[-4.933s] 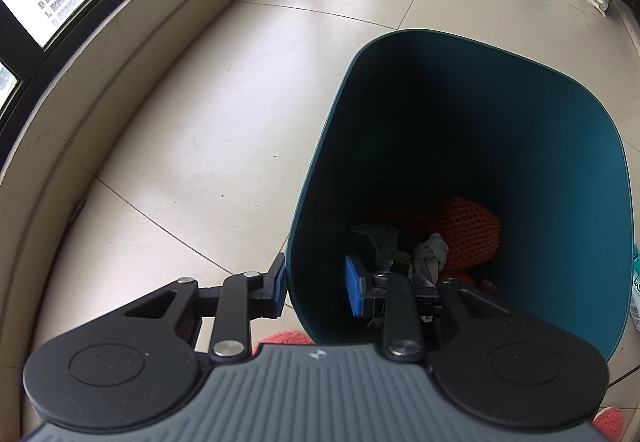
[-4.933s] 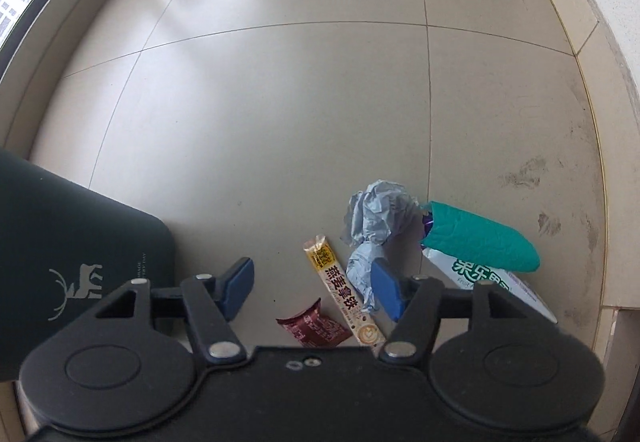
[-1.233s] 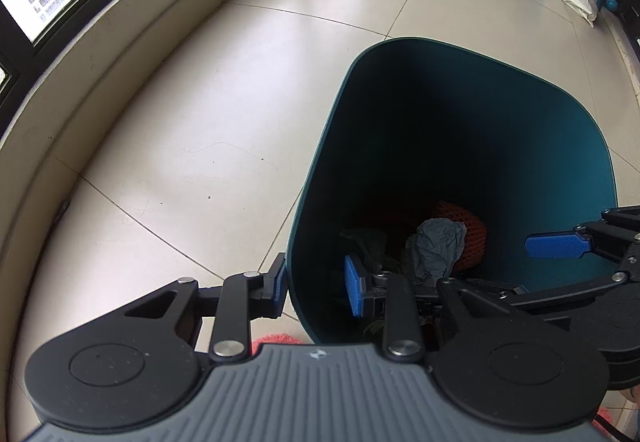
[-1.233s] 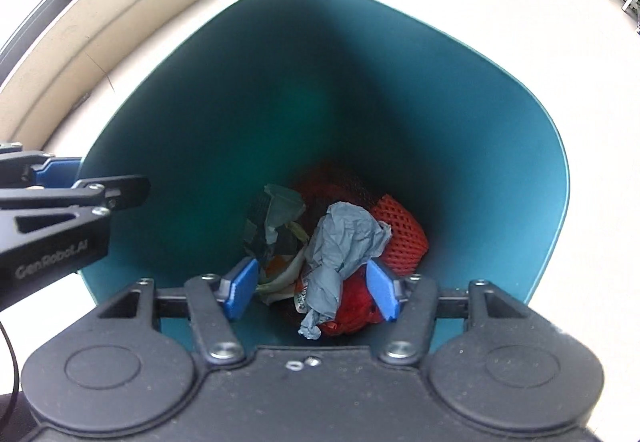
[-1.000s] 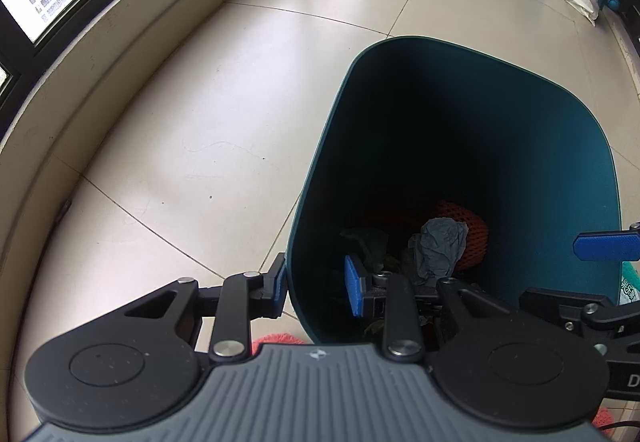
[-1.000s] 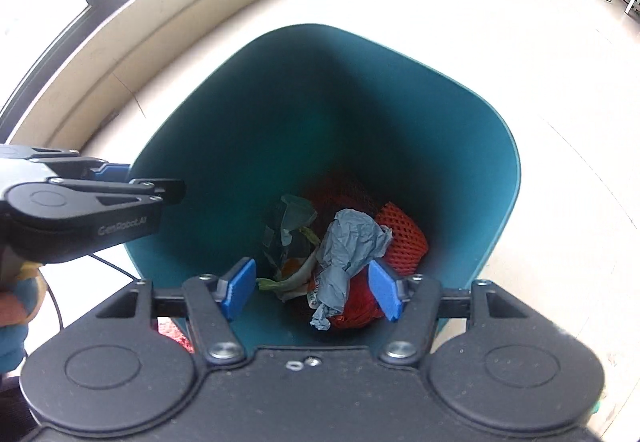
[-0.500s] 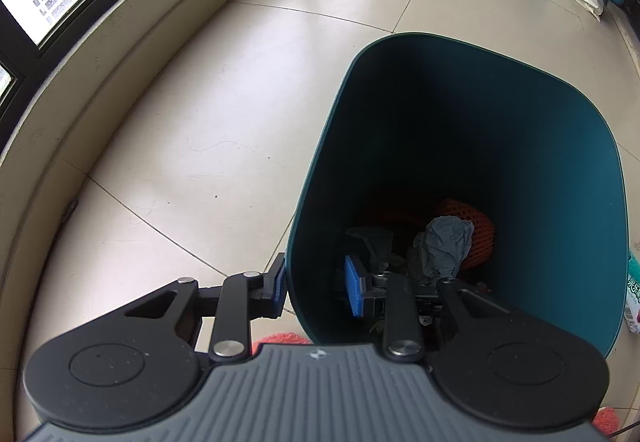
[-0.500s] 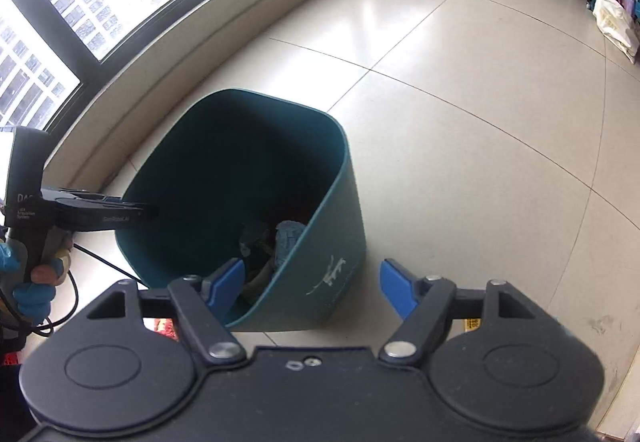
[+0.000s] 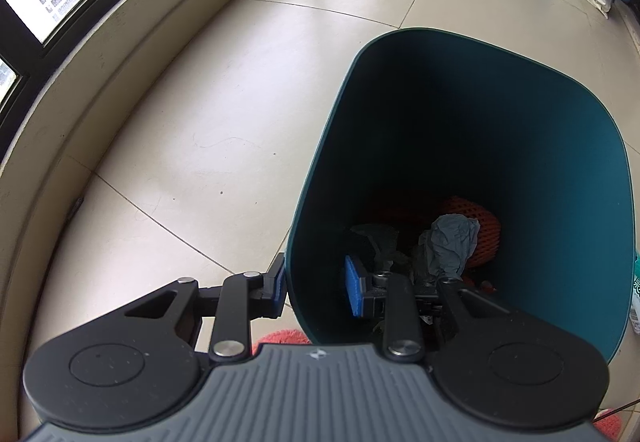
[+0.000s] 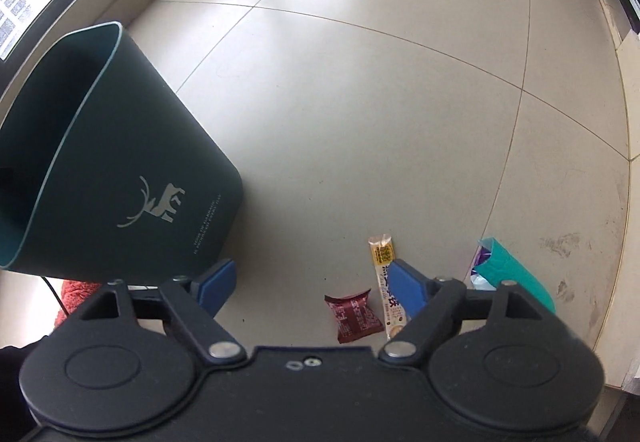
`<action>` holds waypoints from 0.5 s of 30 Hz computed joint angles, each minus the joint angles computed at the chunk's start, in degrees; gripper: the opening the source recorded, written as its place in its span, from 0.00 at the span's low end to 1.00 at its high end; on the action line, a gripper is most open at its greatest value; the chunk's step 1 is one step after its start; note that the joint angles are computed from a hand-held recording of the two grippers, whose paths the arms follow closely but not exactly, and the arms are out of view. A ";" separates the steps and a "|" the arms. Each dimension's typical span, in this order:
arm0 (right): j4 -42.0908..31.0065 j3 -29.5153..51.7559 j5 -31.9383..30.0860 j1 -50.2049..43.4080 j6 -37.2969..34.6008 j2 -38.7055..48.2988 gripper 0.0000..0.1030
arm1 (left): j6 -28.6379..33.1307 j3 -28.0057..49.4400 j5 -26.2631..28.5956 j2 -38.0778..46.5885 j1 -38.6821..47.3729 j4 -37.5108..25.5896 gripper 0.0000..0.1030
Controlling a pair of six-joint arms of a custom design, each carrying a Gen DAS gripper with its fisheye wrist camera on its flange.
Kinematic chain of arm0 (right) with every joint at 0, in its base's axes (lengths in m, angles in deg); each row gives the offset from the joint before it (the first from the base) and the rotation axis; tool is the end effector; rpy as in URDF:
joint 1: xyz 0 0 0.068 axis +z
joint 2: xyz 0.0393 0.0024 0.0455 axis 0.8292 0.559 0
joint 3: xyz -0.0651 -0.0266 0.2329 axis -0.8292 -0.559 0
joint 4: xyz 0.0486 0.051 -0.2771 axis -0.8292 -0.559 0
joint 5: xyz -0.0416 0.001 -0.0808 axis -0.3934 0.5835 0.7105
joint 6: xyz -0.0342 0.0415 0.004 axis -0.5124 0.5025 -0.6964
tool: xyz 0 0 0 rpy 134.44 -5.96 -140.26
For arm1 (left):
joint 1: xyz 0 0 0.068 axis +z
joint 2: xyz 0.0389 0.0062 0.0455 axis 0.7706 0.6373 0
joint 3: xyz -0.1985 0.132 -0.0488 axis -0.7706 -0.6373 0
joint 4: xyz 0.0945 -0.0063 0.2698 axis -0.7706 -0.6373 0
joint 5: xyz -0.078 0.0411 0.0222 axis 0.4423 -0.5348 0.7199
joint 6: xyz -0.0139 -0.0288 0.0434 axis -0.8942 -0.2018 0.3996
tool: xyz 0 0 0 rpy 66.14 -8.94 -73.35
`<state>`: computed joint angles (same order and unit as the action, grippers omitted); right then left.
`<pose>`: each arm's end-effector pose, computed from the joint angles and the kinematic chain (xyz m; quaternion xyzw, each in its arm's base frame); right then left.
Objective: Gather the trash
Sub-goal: 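Lower the right tool to the red wrapper and grasp it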
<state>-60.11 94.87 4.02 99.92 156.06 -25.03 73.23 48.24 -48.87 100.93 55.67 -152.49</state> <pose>0.1375 0.1217 0.3382 0.2045 0.9649 0.0422 0.1591 0.3074 0.0246 0.3564 0.2300 0.9549 0.0079 0.1878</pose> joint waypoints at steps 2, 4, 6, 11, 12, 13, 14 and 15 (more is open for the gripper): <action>1.54 -6.05 -1.88 -0.26 1.12 -2.81 0.81 | -0.05 -0.25 -0.28 -0.15 -0.20 0.22 0.28; 1.83 -10.60 -3.40 0.40 3.22 -4.77 0.81 | -0.08 -0.72 -0.58 -0.44 -0.35 0.59 0.28; 4.44 -15.21 -4.53 0.43 4.79 -5.42 0.81 | -0.24 -1.12 -0.94 -0.66 -0.58 0.93 0.28; 12.21 -22.59 -7.43 1.16 4.22 -3.58 0.81 | -0.23 -2.07 -1.54 -1.16 -0.99 1.71 0.28; 13.51 -23.38 -7.68 1.29 3.05 -2.56 0.81 | -0.12 -2.40 -1.67 -1.37 -1.07 1.96 0.28; 14.84 -23.91 -8.00 1.51 2.10 -1.31 0.81 | -0.02 -2.69 -1.80 -1.54 -1.12 2.18 0.28; 15.80 -24.30 -8.36 1.66 1.36 -0.38 0.81 | 0.05 -2.96 -1.92 -1.67 -1.16 2.38 0.28; 16.77 -24.67 -8.70 1.78 0.30 0.79 0.81 | 0.08 -3.08 -2.07 -1.68 -1.20 2.45 0.28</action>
<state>-43.34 70.20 -4.67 101.70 156.36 -24.24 73.31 45.16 -50.94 99.25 54.47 -150.04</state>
